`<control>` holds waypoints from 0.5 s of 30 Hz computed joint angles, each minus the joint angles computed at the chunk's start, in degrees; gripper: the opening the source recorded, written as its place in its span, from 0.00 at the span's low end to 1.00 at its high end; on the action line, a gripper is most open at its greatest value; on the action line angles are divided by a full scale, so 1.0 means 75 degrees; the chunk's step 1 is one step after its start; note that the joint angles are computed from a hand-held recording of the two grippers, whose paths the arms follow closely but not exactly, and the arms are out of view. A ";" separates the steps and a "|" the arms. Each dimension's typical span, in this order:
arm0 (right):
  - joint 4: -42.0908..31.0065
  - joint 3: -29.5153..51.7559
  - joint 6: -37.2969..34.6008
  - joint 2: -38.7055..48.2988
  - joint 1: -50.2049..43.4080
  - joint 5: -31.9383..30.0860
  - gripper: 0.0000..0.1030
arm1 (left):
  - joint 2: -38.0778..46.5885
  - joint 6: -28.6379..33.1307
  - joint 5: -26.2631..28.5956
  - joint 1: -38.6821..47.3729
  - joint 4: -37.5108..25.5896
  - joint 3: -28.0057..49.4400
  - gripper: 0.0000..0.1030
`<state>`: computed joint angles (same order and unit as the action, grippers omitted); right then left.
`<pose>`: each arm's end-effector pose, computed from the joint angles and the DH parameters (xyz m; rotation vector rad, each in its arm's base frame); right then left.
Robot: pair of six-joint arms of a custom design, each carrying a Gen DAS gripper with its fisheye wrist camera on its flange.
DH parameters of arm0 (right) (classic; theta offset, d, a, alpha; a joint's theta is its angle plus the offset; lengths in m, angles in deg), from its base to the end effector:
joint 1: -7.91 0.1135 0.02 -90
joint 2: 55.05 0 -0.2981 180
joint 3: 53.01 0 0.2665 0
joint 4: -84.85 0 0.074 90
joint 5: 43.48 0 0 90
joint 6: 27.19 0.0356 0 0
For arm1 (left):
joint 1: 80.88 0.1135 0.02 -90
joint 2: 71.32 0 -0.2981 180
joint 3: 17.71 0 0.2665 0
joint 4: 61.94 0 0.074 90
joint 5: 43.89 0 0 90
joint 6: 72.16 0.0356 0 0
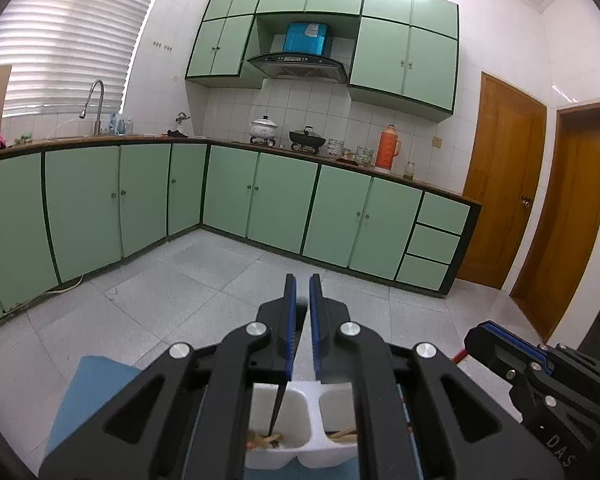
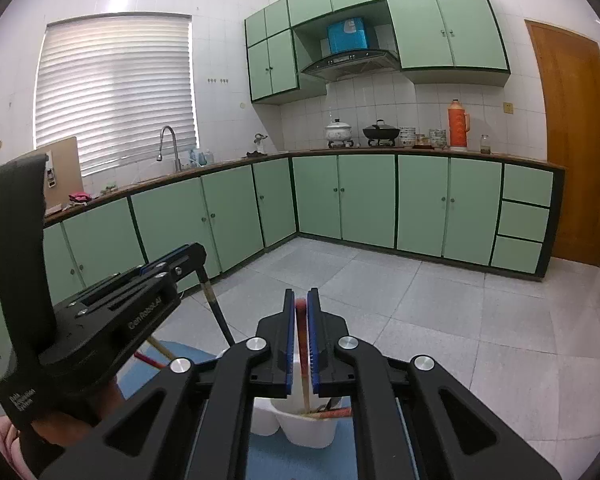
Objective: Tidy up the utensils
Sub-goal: 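Lift both chopsticks, carry them over the white holder and open both tools, then move both open tools back over the last two chopsticks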
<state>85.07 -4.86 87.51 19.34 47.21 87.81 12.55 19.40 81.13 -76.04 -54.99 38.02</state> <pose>0.2233 0.1524 0.2386 0.1974 1.8965 0.0213 0.3199 0.0066 0.2469 0.3487 1.8717 -0.5151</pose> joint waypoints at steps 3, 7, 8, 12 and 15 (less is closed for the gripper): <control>-0.0001 -0.0135 0.0030 -0.0153 0.0203 0.0258 0.24 | -0.0283 0.0051 0.0213 0.0262 -0.0013 -0.0180 0.28; -0.0154 -0.0287 0.0165 -0.0481 0.0662 0.0968 0.36 | -0.0825 0.0064 0.0492 0.0628 -0.0119 -0.0469 0.41; -0.0230 -0.0365 0.0250 -0.0633 0.0862 0.1236 0.38 | -0.0992 0.0080 0.0584 0.0746 -0.0131 -0.0584 0.42; -0.0748 -0.0596 0.0739 -0.1096 0.1689 0.2312 0.53 | -0.1794 0.0276 0.1184 0.1485 -0.0268 -0.1169 0.57; -0.1567 -0.0631 0.1555 -0.1269 0.2427 0.3113 0.67 | -0.2352 0.0655 0.1724 0.2138 -0.0654 -0.1562 0.67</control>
<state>73.32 -9.60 99.17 9.82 65.41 111.16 -5.09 24.32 94.05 -60.00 -59.90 26.30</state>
